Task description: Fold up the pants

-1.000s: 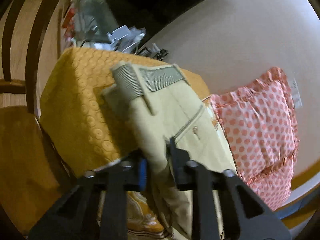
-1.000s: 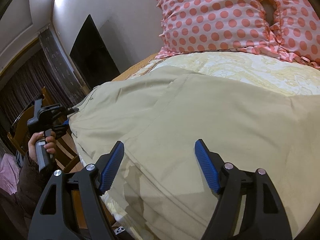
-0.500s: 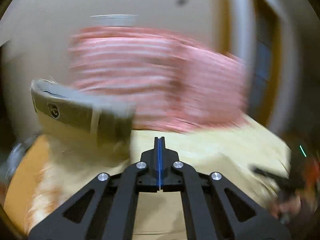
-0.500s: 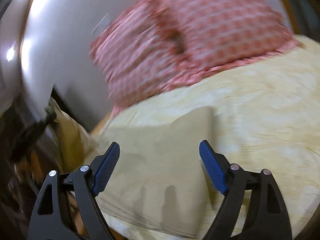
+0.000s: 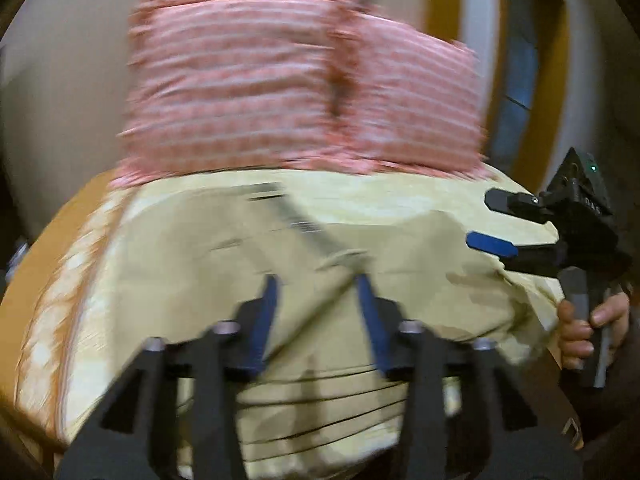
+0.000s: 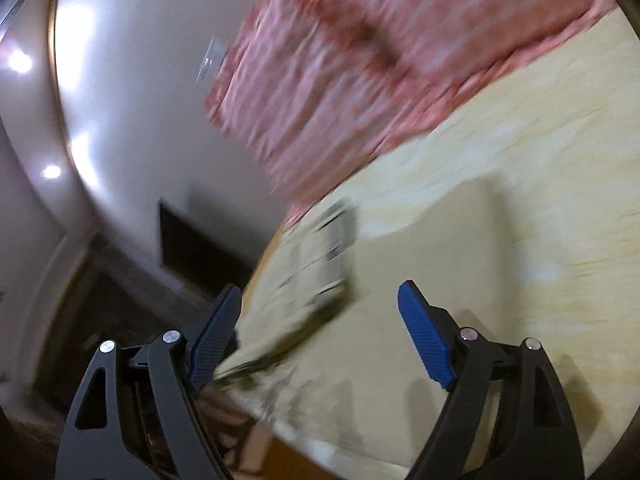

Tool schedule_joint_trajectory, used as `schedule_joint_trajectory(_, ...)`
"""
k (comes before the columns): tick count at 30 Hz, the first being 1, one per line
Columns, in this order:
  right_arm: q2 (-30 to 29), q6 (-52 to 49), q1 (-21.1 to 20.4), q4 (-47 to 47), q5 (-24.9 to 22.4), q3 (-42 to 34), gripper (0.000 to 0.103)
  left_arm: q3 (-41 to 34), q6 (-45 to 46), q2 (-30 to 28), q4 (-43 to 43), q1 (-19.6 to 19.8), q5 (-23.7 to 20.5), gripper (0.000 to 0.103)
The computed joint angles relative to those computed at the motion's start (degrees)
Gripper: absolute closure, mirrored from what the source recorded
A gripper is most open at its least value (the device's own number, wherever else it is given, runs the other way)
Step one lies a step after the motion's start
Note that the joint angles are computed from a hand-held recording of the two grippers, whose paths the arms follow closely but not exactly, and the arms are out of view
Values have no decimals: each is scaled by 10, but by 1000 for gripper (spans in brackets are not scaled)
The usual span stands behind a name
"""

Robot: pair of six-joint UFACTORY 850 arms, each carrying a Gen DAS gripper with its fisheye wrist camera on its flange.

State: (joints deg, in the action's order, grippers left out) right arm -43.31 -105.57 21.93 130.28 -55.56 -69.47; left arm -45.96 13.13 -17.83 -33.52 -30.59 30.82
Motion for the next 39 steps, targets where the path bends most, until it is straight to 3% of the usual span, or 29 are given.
schedule_joint_trajectory(5,-73,209,34,-169,135,-155,38,36,-29,21,-28,31,9,51)
schedule_joint_trajectory(8,-114,333,43,-267,167,-223,47,50,-57,29,-15,46,8,49)
schedule_joint_trajectory(15,-129,363,69,-328,251,-276,51,58,-121,27,36,68,12,45)
schedule_joint_trajectory(17,-130,364,72,-357,247,-280,54,58,-124,27,39,70,13,43)
schedule_joint_trajectory(19,-128,340,75,-355,255,-275,68,61,-122,28,36,71,16,42)
schedule_joint_trajectory(22,-147,330,52,-314,151,-283,82,58,-130,30,35,76,15,42)
schedule_joint_trajectory(26,-144,259,30,-209,14,-262,90,61,-129,40,18,74,28,41)
schedule_joint_trajectory(28,-128,223,25,-181,-18,-244,92,64,-121,48,-1,72,40,40)
schedule_joint_trajectory(32,-90,173,16,-150,-35,-195,92,69,-117,58,-24,71,57,37)
schedule_joint_trajectory(35,-50,136,5,-116,-50,-110,92,75,-121,62,-28,72,61,35)
schedule_joint_trajectory(37,-27,110,5,-105,-23,-65,93,76,-118,60,-31,74,61,35)
schedule_joint_trajectory(39,-23,134,7,-134,41,-54,92,69,-117,52,-33,79,54,35)
